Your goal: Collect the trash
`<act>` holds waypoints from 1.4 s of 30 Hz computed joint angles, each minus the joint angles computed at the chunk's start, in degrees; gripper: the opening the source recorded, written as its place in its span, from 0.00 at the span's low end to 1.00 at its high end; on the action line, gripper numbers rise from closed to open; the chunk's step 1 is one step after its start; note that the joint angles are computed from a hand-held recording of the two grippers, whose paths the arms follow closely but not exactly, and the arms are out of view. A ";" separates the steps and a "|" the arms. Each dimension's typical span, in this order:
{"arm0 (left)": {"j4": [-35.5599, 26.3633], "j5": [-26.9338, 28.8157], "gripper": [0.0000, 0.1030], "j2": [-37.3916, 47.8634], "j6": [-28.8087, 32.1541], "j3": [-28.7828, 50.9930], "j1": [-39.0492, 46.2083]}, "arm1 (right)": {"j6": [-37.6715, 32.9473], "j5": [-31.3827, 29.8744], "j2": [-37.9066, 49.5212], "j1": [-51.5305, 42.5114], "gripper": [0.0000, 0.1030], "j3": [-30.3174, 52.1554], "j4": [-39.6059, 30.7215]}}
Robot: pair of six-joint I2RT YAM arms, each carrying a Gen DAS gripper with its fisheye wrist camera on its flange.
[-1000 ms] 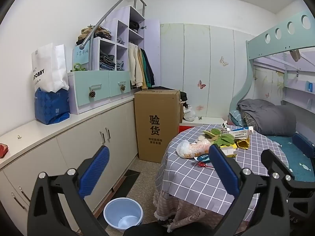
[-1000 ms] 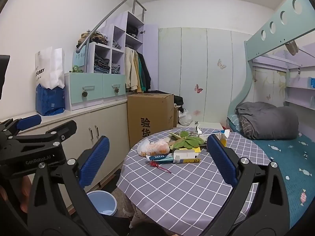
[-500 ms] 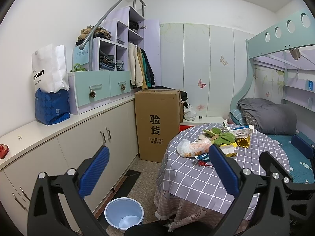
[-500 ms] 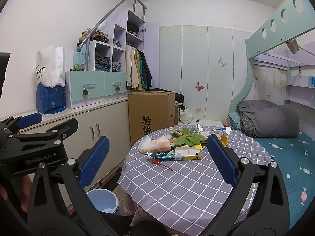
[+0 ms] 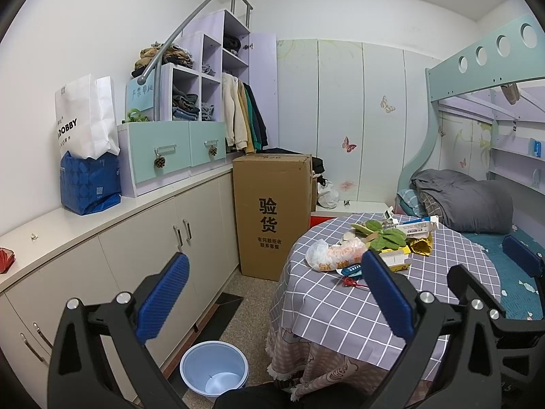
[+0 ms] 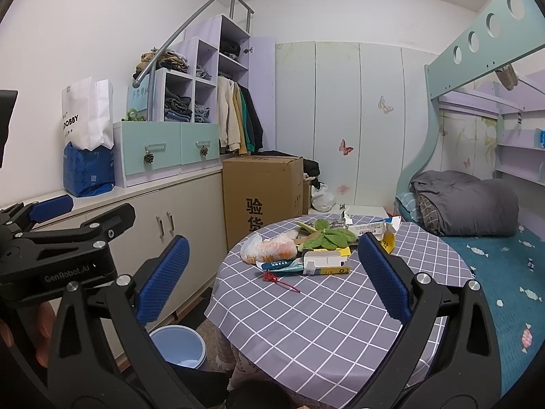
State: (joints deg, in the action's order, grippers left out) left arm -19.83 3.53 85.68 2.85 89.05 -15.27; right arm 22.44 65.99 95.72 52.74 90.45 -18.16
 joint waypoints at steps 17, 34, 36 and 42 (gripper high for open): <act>-0.03 -0.10 0.96 -0.16 -0.12 -0.34 -0.12 | 1.13 -0.04 0.02 0.23 0.94 -1.00 0.01; 0.06 -0.21 0.96 -0.08 -0.03 -0.55 -0.16 | 1.93 -0.22 0.10 0.27 0.94 -0.92 -0.61; 0.28 -0.16 0.96 -0.13 0.03 -0.92 -0.12 | 2.18 -0.25 0.21 0.31 0.94 -0.80 -0.81; 0.84 -0.03 0.96 -0.48 0.17 -2.10 0.14 | 2.85 -0.74 0.70 0.19 0.94 0.01 -1.62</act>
